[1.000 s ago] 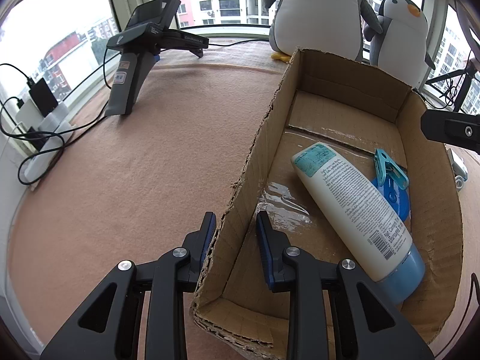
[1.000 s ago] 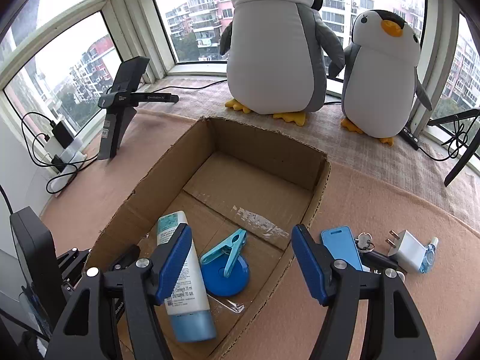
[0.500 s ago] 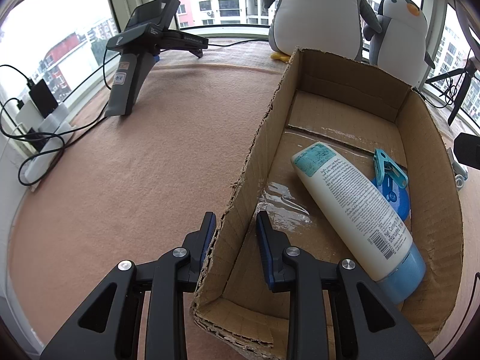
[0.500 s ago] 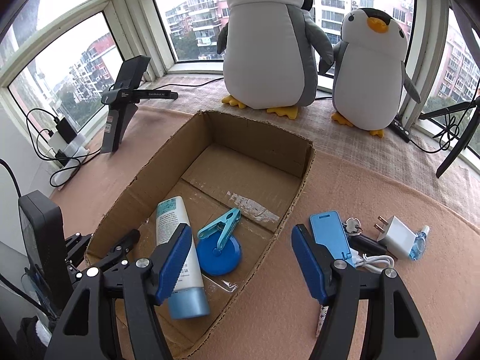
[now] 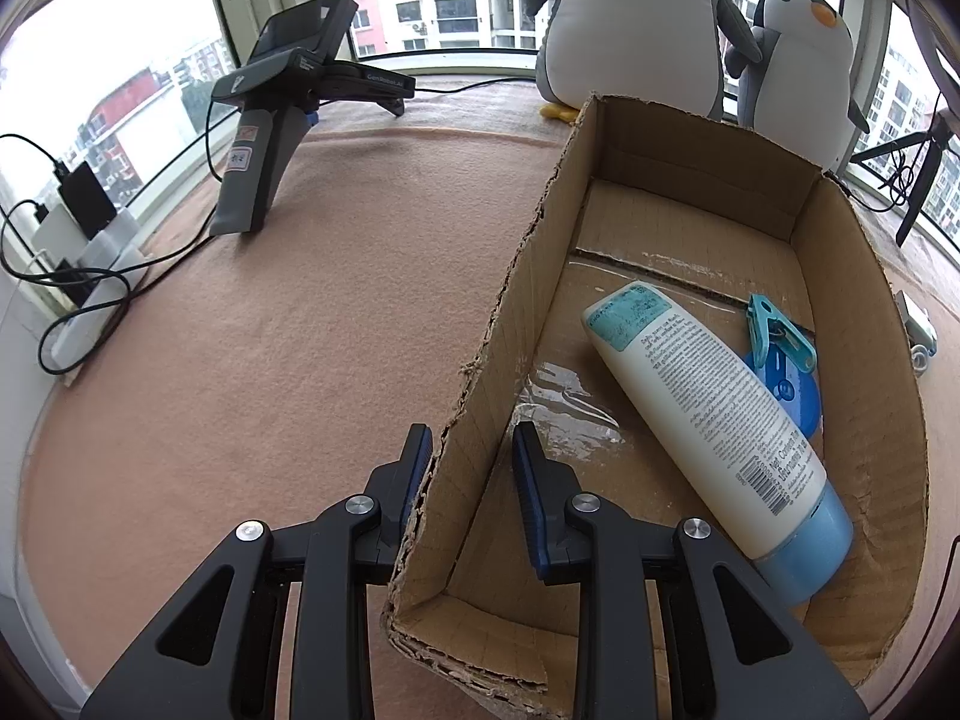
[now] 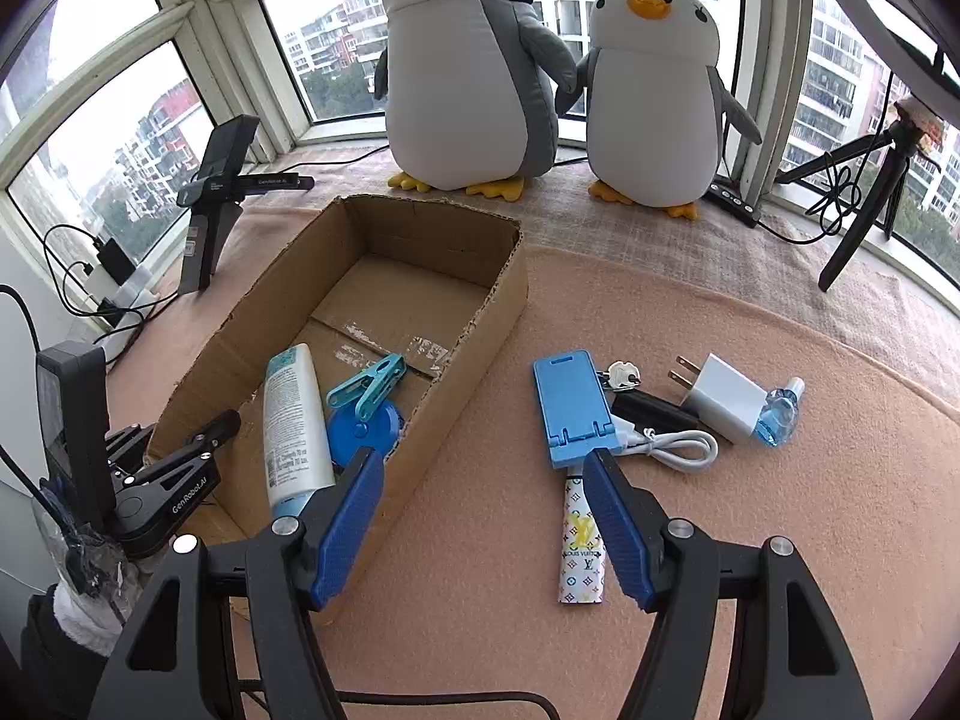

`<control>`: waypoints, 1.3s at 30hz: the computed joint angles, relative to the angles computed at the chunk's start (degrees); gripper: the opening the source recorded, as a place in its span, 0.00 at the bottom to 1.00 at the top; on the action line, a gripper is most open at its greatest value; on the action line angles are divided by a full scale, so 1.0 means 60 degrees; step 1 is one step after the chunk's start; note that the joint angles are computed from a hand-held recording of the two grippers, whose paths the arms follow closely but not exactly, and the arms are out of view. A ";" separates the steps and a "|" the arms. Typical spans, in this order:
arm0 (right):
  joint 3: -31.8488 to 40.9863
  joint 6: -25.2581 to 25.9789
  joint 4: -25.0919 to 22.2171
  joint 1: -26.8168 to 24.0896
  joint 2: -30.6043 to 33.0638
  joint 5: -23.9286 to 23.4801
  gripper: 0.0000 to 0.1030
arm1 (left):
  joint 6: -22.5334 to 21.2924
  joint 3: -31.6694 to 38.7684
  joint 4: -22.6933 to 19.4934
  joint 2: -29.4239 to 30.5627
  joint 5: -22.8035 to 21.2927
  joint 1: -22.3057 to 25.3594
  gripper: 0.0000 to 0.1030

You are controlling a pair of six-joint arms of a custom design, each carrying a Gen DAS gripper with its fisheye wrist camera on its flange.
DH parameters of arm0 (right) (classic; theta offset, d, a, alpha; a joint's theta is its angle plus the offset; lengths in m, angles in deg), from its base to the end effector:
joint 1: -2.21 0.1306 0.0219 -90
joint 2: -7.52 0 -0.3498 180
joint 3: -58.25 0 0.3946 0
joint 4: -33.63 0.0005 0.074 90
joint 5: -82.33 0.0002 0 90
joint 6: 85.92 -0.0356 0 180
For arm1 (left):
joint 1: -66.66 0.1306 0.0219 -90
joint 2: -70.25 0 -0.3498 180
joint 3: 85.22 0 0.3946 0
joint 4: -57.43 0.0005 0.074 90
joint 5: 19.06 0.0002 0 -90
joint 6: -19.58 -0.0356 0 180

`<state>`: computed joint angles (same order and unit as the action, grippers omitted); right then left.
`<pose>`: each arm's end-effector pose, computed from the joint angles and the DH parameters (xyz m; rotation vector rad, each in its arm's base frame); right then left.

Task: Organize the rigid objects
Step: 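Move the right gripper to the patterned lighter and grasp it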

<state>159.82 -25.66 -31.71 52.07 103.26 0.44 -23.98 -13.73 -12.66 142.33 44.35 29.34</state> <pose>0.3296 0.3823 0.4245 -0.4089 2.5953 0.3152 0.2827 -0.1961 0.3594 -0.3088 2.5652 0.1608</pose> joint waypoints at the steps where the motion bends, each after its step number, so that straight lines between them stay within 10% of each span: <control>1: -0.0147 -0.0027 -0.0016 -0.0034 -0.0112 0.0003 0.63 | -0.0011 -0.0004 0.0000 -0.0005 -0.0006 0.0006 0.25; 11: -0.1374 -0.0263 -0.0074 -0.0518 -0.0816 -0.0341 0.63 | -0.0034 0.0030 -0.0070 0.0013 -0.0049 -0.0009 0.25; 39: -0.0964 0.0473 -0.0645 -0.0444 0.0257 0.0180 0.20 | -0.0018 0.0037 -0.0092 0.0030 -0.0073 -0.0020 0.25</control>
